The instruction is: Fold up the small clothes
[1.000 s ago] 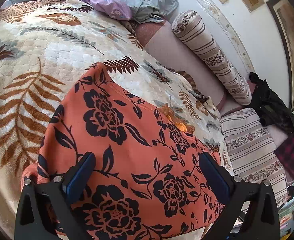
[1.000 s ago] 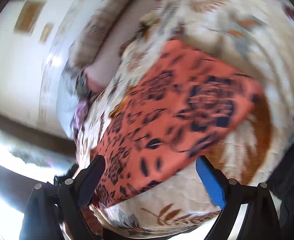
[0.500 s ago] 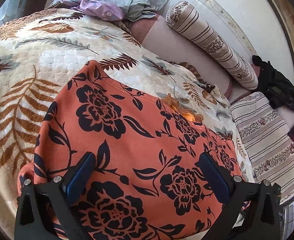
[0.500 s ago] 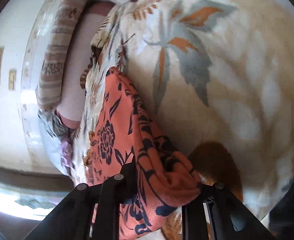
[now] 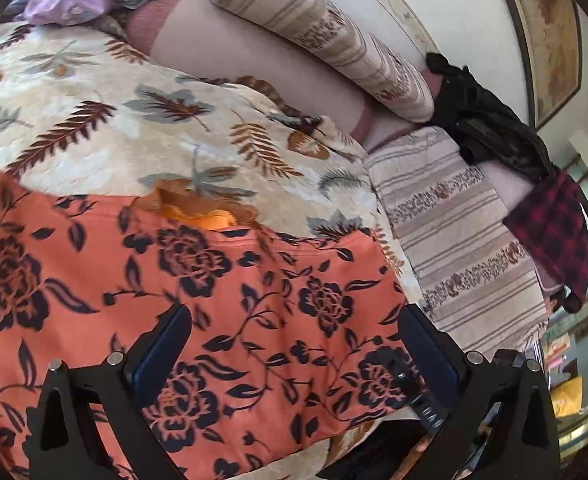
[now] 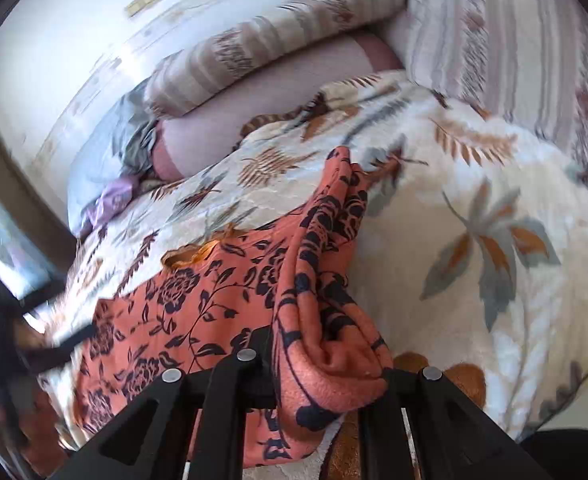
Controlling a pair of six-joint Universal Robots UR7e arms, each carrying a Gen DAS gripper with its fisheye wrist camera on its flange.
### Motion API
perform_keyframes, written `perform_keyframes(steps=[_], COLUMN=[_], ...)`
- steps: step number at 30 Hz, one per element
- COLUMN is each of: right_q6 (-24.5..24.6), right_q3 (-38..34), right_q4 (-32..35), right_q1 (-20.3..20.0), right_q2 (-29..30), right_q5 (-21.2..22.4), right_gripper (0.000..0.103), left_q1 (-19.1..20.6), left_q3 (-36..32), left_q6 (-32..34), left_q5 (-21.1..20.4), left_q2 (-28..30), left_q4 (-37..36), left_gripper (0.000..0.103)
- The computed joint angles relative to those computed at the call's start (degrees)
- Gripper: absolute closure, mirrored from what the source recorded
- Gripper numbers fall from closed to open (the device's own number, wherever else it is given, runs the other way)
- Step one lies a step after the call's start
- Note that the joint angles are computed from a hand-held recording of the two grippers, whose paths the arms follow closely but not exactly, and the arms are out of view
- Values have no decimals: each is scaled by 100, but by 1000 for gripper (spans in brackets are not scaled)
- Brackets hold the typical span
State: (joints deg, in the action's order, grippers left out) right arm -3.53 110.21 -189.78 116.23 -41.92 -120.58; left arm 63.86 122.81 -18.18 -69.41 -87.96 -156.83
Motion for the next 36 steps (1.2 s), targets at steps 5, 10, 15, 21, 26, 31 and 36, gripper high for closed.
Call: perform_keyframes(steps=[5, 10, 15, 21, 26, 31, 36], right_q6=[-803, -1454, -1694, -1871, -1868, -1932, -1675], right_q3=[-97, -151, -144, -70, -22, 6, -249], right_q4=[-321, -561, -697, -760, -787, -847, -434], right_q1=[213, 349, 326, 328, 323, 510, 929], right_q2=[330, 554, 605, 602, 548, 508, 439], right_q5=[-255, -415, -348, -225, -186, -94, 282], right_gripper=[89, 89, 90, 90, 90, 90, 90], left_q1=[-200, -545, -723, -703, -614, -649, -755], left_q3=[-1286, -2711, -3823, -4362, -3962, -2932, -2278], left_q6=[-172, -329, -294, -405, -307, 46, 349], left_q5=[-128, 792, 1315, 1506, 1399, 1220, 1108], left_q2=[929, 2104, 3178, 3770, 3360, 2232, 901], left_q4=[1526, 3569, 5512, 6579, 6203, 4982, 4405], left_gripper=[0, 0, 0, 16, 84, 85, 85])
